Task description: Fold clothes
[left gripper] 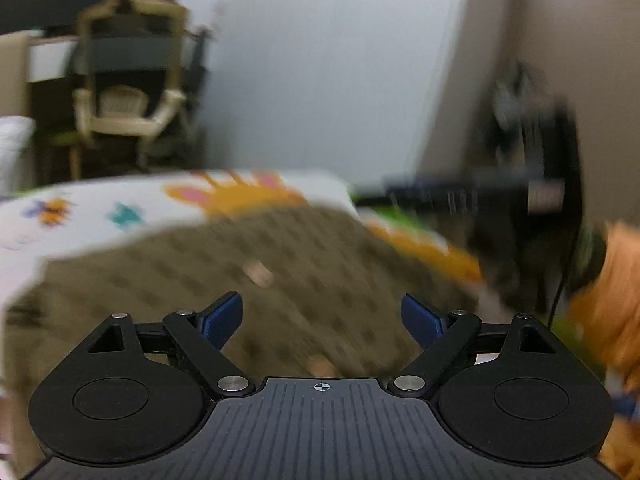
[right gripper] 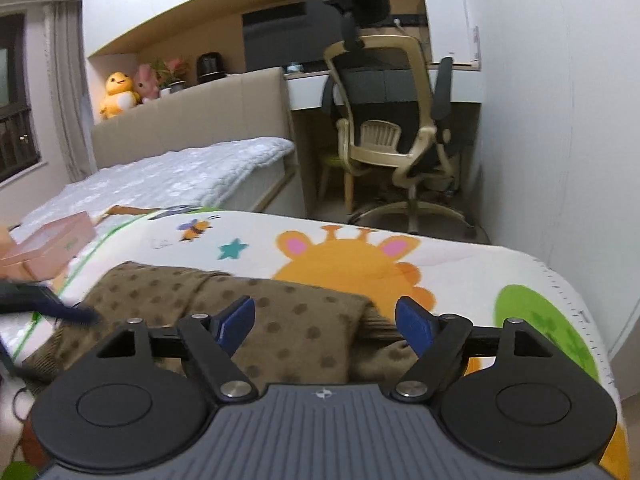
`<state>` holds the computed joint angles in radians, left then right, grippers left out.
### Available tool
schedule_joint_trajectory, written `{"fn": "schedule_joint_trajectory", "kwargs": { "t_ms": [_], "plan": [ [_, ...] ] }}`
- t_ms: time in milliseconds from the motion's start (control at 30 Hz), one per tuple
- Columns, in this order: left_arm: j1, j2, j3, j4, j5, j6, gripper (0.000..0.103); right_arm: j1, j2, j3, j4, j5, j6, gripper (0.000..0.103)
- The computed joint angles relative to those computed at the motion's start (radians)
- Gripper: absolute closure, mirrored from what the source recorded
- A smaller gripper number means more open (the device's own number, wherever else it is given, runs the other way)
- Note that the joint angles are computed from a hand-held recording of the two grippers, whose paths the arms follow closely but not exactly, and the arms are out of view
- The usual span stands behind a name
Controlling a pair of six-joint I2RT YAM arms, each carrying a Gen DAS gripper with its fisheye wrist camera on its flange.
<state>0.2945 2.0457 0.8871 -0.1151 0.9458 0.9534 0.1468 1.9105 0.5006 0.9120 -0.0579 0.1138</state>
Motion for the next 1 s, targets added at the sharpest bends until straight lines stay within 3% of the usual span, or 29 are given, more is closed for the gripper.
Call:
{"fn": "schedule_joint_trajectory", "kwargs": {
  "t_ms": [133,233,367,433,533,667,767,900,1000],
  "plan": [
    [-0.009,0.040,-0.043,-0.030,-0.081,0.135,0.010,0.023,-0.032,-0.046,0.009,0.008,-0.016,0.023],
    [0.024,0.030,-0.059,-0.086,-0.085,0.232,0.010,0.043,-0.052,-0.065,0.008,-0.007,-0.011,0.022],
    [0.088,0.035,-0.007,-0.251,-0.063,0.294,0.009,0.164,-0.008,-0.018,0.001,0.009,-0.067,0.022],
    [0.108,0.030,0.001,-0.281,-0.064,0.294,0.009,0.251,0.045,0.038,-0.009,0.072,-0.136,0.022],
    [0.153,0.015,0.006,-0.325,-0.058,0.319,0.009,0.351,0.123,0.118,-0.048,0.254,-0.238,0.022],
    [0.216,0.039,0.074,-0.429,-0.012,0.355,0.007,0.354,0.158,0.127,-0.115,0.316,-0.273,0.022],
    [0.228,0.036,0.097,-0.383,0.033,0.244,0.007,0.347,0.163,0.078,-0.091,0.323,-0.278,0.017],
    [0.183,0.004,0.058,-0.093,0.017,-0.117,0.006,0.350,0.120,0.027,-0.083,0.335,-0.265,0.014],
    [0.150,0.014,0.044,0.055,-0.058,-0.278,0.006,0.350,0.082,0.004,-0.054,0.324,-0.233,0.014]
  ]
}}
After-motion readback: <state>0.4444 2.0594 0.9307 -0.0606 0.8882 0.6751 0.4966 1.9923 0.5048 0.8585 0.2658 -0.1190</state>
